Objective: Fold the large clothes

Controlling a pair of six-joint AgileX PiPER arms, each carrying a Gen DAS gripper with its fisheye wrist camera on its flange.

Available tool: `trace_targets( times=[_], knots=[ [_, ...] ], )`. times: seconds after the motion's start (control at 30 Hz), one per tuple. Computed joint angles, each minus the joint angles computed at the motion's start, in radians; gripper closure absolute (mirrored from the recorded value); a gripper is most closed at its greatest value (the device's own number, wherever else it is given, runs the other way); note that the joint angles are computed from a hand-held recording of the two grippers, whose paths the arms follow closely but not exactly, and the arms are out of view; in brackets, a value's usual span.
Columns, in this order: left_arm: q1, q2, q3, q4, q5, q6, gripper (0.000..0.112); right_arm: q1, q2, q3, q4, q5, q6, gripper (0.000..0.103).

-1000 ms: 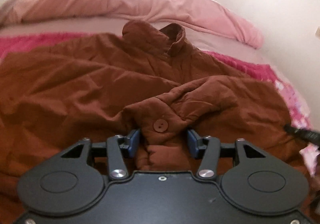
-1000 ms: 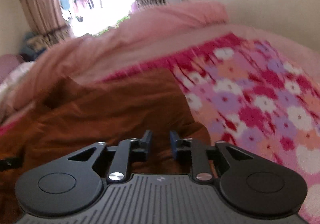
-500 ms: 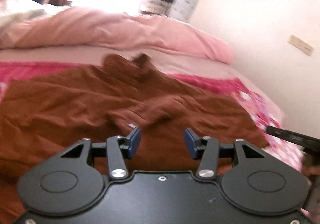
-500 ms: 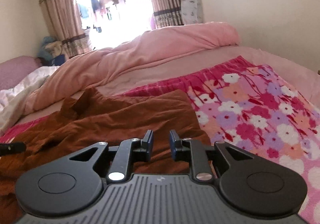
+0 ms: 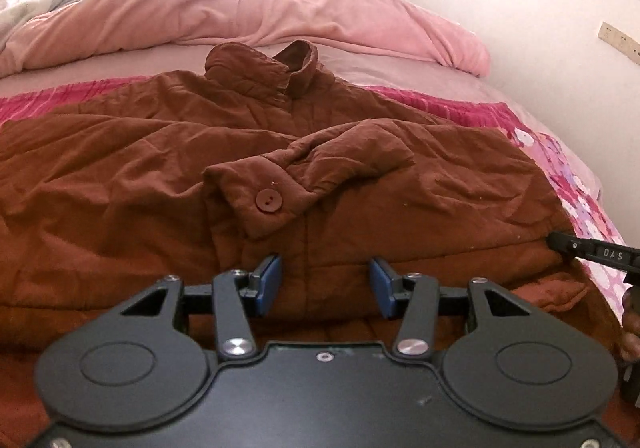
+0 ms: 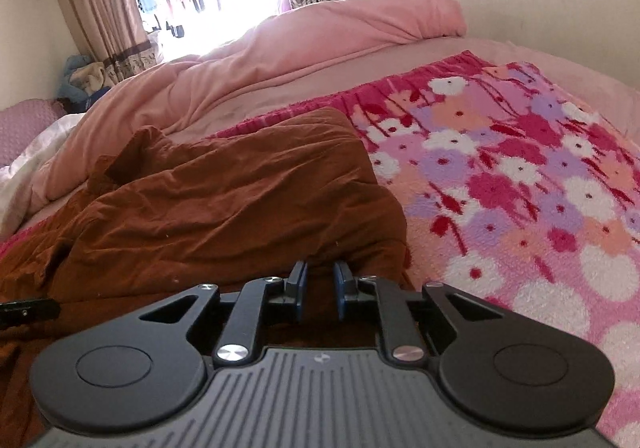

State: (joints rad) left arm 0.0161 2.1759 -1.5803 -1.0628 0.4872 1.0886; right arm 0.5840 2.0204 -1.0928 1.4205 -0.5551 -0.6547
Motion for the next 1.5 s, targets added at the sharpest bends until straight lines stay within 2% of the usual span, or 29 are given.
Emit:
trace_targets(
  times=[0.1, 0.17, 0.2, 0.27, 0.37, 0.4, 0.5, 0.57, 0.63, 0.73, 0.83, 0.9, 1.03, 1.23, 1.37, 1.5],
  knots=[
    [0.027, -0.068, 0.054, 0.005, 0.042, 0.007, 0.062, 0.006, -0.055, 0.041, 0.0, 0.02, 0.006, 0.076],
    [0.073, -0.163, 0.173, -0.083, 0.072, 0.142, 0.061, 0.026, -0.148, 0.129, -0.058, 0.032, 0.076, 0.067],
    [0.096, -0.209, 0.236, -0.12, 0.077, 0.207, 0.06, 0.047, -0.204, 0.2, -0.134, 0.011, 0.161, 0.06],
    [0.176, -0.305, 0.384, -0.202, 0.116, 0.359, 0.059, 0.091, -0.315, 0.337, -0.229, -0.019, 0.286, 0.053],
    [0.319, -0.411, 0.559, -0.24, 0.167, 0.496, 0.059, 0.147, -0.479, 0.545, -0.332, -0.015, 0.453, 0.052],
    [0.377, -0.441, 0.612, -0.25, 0.179, 0.537, 0.059, 0.174, -0.526, 0.604, -0.32, -0.014, 0.478, 0.052],
    [0.566, -0.491, 0.719, -0.248, 0.23, 0.609, 0.058, 0.3, -0.62, 0.737, -0.156, -0.058, 0.47, 0.052],
    [0.699, -0.497, 0.751, -0.224, 0.277, 0.604, 0.058, 0.401, -0.653, 0.801, -0.051, -0.107, 0.499, 0.052],
    [0.827, -0.495, 0.771, -0.2, 0.335, 0.597, 0.058, 0.48, -0.673, 0.866, -0.044, -0.131, 0.626, 0.052],
    [0.967, -0.474, 0.778, -0.18, 0.394, 0.607, 0.058, 0.541, -0.669, 0.946, -0.166, -0.163, 0.899, 0.051],
    [1.059, -0.448, 0.775, -0.144, 0.437, 0.579, 0.058, 0.583, -0.631, 0.971, -0.245, -0.199, 1.06, 0.051],
    [1.09, -0.413, 0.756, -0.114, 0.464, 0.55, 0.058, 0.567, -0.609, 0.976, -0.322, -0.198, 1.139, 0.05],
    [1.113, -0.36, 0.734, -0.091, 0.513, 0.504, 0.056, 0.586, -0.586, 0.969, -0.308, -0.211, 1.142, 0.049],
    [1.135, -0.285, 0.672, -0.031, 0.658, 0.399, 0.054, 0.602, -0.577, 0.986, -0.322, -0.231, 1.194, 0.048],
    [1.111, -0.288, 0.68, -0.053, 0.655, 0.392, 0.054, 0.638, -0.546, 1.008, -0.352, -0.282, 1.293, 0.046],
    [1.087, -0.277, 0.673, -0.068, 0.656, 0.362, 0.054, 0.626, -0.536, 1.005, -0.386, -0.291, 1.319, 0.042]
  ],
)
